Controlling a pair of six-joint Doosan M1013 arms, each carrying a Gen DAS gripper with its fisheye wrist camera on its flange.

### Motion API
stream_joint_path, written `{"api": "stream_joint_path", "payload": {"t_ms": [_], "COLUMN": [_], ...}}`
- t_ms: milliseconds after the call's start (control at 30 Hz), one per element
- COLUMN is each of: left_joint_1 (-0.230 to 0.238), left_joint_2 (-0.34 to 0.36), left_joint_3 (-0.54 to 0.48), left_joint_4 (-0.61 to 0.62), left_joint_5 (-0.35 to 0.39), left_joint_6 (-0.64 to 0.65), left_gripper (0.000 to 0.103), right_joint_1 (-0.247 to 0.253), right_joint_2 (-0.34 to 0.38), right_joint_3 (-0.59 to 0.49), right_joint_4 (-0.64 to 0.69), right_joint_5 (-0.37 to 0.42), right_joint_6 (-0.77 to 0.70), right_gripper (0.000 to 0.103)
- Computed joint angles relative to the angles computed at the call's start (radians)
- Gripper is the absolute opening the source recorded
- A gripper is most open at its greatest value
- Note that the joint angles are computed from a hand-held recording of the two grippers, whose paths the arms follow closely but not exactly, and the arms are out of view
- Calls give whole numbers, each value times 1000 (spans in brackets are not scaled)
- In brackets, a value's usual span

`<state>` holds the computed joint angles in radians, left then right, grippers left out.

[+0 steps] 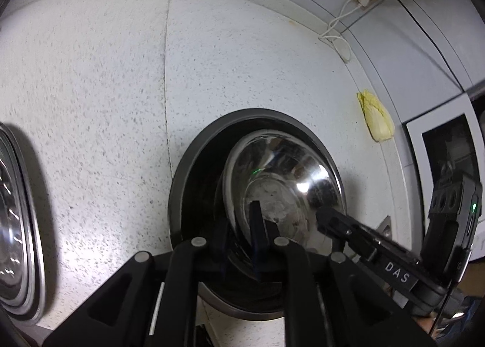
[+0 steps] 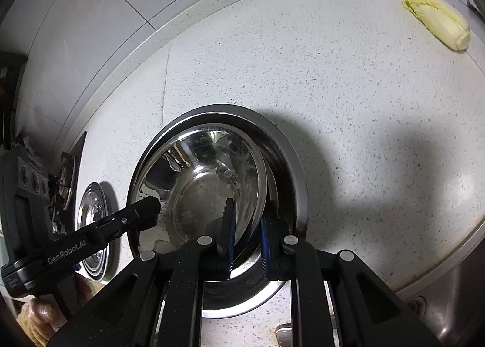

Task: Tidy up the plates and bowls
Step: 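Carry the small bowl with both grippers and lower it into the nested bowls, then open both grippers to release the small bowl, then move both grippers to the nested bowls and grip the outer rim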

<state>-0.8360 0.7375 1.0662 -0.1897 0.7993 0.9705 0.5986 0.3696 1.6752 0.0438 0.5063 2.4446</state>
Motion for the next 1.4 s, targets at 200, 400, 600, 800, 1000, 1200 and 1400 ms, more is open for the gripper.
{"api": "stream_joint_path", "payload": {"t_ms": [200, 400, 600, 800, 1000, 1200, 1400], "left_joint_1": [-6, -17, -20, -18, -16, -19, -17], "left_joint_2": [-5, -36, -71, -98, -104, -107, -101], "left_joint_3": [-2, 27, 59, 96, 110, 123, 119], "left_joint_4": [47, 107, 131, 197, 241, 292, 303], "left_joint_5": [5, -40, -80, -97, -86, -91, -70], "left_joint_6": [31, 42, 30, -14, -49, -87, -92], "left_gripper": [26, 26, 27, 29, 34, 46, 48], "right_joint_1": [10, 13, 18, 18, 21, 17, 14], "right_joint_2": [3, -19, -52, -80, -94, -92, -83], "right_joint_3": [-19, -1, 26, 50, 68, 75, 75], "right_joint_4": [-108, -178, -303, -379, -400, -364, -316], "right_joint_5": [37, 9, -2, 6, 12, 22, 22], "right_joint_6": [79, 145, 263, 313, 301, 234, 167], "right_gripper": [22, 27, 43, 49, 53, 53, 53]}}
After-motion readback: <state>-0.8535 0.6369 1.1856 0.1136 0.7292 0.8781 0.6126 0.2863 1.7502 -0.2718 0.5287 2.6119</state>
